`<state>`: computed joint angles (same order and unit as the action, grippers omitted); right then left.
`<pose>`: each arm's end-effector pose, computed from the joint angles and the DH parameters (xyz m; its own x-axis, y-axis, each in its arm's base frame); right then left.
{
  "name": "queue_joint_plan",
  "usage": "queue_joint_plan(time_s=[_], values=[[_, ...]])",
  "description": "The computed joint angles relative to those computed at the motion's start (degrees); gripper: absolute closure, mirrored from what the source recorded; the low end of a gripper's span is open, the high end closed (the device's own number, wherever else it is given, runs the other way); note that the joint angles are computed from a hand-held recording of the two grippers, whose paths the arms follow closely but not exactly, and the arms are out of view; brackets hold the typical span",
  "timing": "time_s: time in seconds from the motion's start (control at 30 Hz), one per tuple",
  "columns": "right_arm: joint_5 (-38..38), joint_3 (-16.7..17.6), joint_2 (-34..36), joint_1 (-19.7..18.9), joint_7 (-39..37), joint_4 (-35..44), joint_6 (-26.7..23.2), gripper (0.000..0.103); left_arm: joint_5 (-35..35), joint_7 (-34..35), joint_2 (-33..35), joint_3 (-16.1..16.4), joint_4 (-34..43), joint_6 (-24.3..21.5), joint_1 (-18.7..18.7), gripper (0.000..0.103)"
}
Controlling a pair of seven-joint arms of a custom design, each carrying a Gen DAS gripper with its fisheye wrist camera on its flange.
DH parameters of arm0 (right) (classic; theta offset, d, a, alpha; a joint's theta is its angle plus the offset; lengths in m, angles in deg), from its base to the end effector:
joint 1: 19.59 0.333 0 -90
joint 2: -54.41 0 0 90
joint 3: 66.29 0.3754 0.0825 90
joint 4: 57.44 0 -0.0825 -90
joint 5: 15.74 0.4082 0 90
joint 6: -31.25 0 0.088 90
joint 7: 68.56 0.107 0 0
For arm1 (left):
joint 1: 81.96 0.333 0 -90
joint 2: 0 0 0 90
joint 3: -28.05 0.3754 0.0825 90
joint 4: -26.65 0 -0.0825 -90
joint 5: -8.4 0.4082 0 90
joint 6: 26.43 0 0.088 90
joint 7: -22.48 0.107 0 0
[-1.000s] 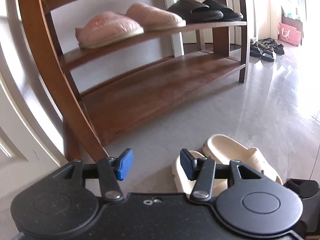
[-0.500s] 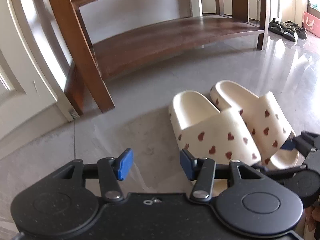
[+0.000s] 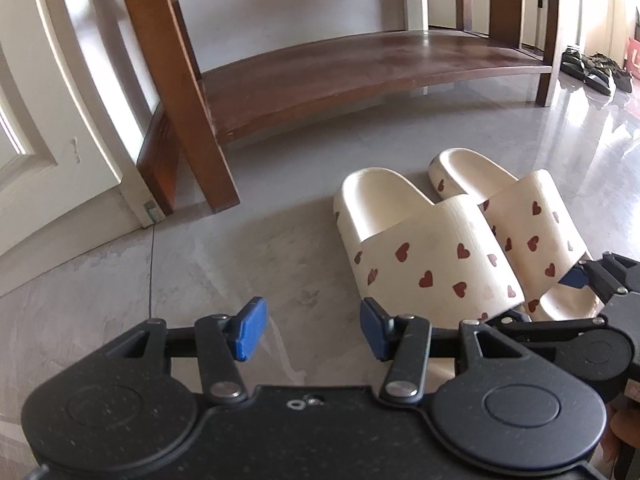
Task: Organize scattered shoes
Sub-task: 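Carry the white slides with the right tool toward the rack's bottom shelf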
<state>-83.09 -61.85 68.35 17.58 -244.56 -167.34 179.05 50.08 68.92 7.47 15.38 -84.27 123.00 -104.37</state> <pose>0.4952 0.4564 0.4485 0.0045 -0.9991 -0.0419 -0.6510 0.0289 -0.7585 0.5328 -0.3834 0.5243 -0.3014 -0.9377 -0.1730 -0.6917 0.3399 -0.6371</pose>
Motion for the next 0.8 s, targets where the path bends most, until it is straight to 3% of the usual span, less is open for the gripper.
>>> queue_joint_plan(time_s=[0.33, 0.4, 0.53, 0.67, 0.8], values=[[-2.2, -0.6, 1.8, 1.2, 0.2, 2.2, -0.9, 0.026, -1.8, 0.6, 0.8, 0.2, 0.3, -0.8, 0.2, 0.052], [-4.7, -1.2, 1.7, 0.9, 2.4, 1.7, 1.1, 0.034, -1.5, 0.6, 0.8, 0.3, 0.3, -0.7, 0.1, 0.052], [-9.6, -2.1, 0.9, -1.0, 7.4, 0.9, 7.0, 0.064, -0.9, 0.3, 1.0, 0.6, 0.5, -0.4, 0.1, 0.052], [-12.9, -2.4, 0.5, -2.3, 11.2, 1.1, 8.3, 0.073, 0.0, -0.1, 1.2, 0.7, 1.0, -0.5, 0.0, 0.052], [-16.4, -2.2, -0.7, -3.7, 14.7, 1.0, 8.4, 0.075, 1.1, -1.1, 1.4, 0.9, 1.8, 0.0, -0.1, 0.052]])
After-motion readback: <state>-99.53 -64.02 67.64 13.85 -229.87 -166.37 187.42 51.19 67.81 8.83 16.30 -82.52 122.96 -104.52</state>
